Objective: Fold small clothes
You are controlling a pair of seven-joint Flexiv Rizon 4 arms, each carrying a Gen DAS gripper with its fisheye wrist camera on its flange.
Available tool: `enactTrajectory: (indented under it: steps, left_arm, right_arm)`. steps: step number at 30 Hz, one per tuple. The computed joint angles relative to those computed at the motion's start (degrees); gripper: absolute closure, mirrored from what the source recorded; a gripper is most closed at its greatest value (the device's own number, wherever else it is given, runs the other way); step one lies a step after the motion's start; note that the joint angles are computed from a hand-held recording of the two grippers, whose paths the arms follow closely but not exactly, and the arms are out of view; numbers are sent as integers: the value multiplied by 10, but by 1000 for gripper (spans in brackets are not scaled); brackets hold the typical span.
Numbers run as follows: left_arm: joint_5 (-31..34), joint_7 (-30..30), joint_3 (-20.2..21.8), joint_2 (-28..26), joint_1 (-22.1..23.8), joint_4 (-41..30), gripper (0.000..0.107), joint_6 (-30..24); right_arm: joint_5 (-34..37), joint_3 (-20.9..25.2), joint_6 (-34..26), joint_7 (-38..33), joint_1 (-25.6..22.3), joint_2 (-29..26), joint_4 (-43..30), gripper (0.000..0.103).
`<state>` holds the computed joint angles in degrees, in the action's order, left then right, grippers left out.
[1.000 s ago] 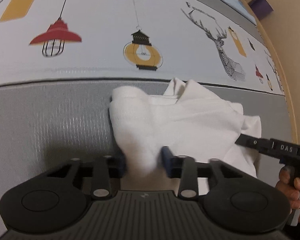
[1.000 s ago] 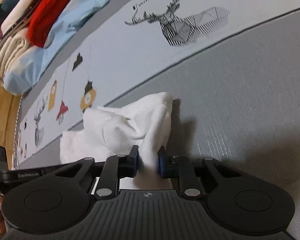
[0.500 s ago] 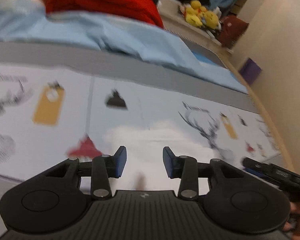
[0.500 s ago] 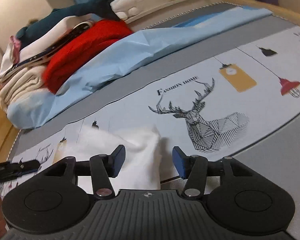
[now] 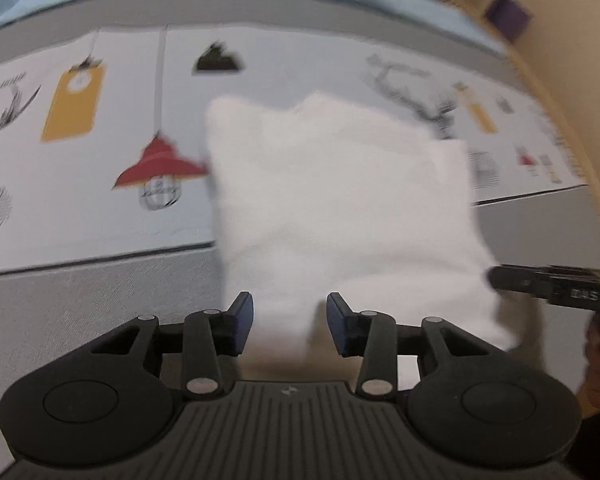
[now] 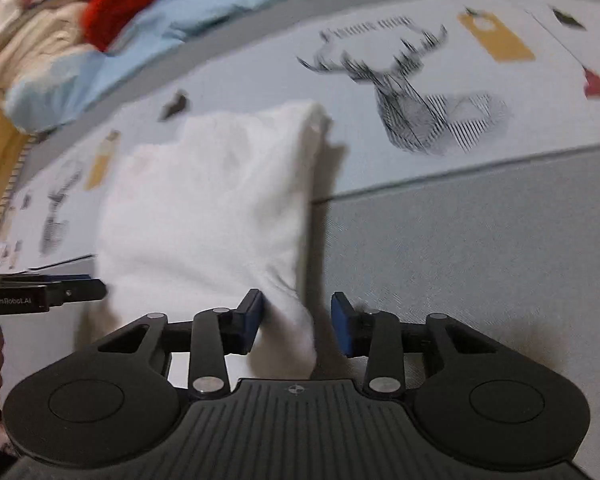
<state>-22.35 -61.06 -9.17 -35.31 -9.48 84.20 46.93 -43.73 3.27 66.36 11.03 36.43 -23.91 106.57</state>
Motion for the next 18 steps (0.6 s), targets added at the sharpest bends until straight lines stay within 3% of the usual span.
enactTrajectory:
  steps: [2,4,5,7,9,12,14,17,18]
  left_arm:
    - [10,17,0,1,0,4,62,-14]
    - [89,8,38,-7,-33,-12,62,-40]
    - [136,12,55,-6,-49,-9,56,-39]
    - [162,31,55,14,-53,31,56,11]
    - [177,12,64,35,-59,36,58,11]
    - [133,14,42,93,-32,101,53,81]
    - [96,25,29,137,-15,153,40,120]
    - [26,78,4,207,0,255,25,226]
    - [-2,96,-6,228,-1,292,24,279]
  right_arm:
    - [9,15,17,-30,-8,2,5,64]
    - [103,72,-74,-146,-28,-15,-34,64]
    - [140,88,-161,-209,-21,-25,-64,57]
    - [132,81,-234,-249,2,-30,-86,54]
    - [108,65,-239,-236,21,-14,-76,55]
    - [60,49,-257,-186,44,17,-60,55]
    - [14,42,-286,-129,59,36,-53,53]
    - [-65,47,-312,-19,74,70,-33,45]
    - [-95,51,-317,13,77,81,-25,43]
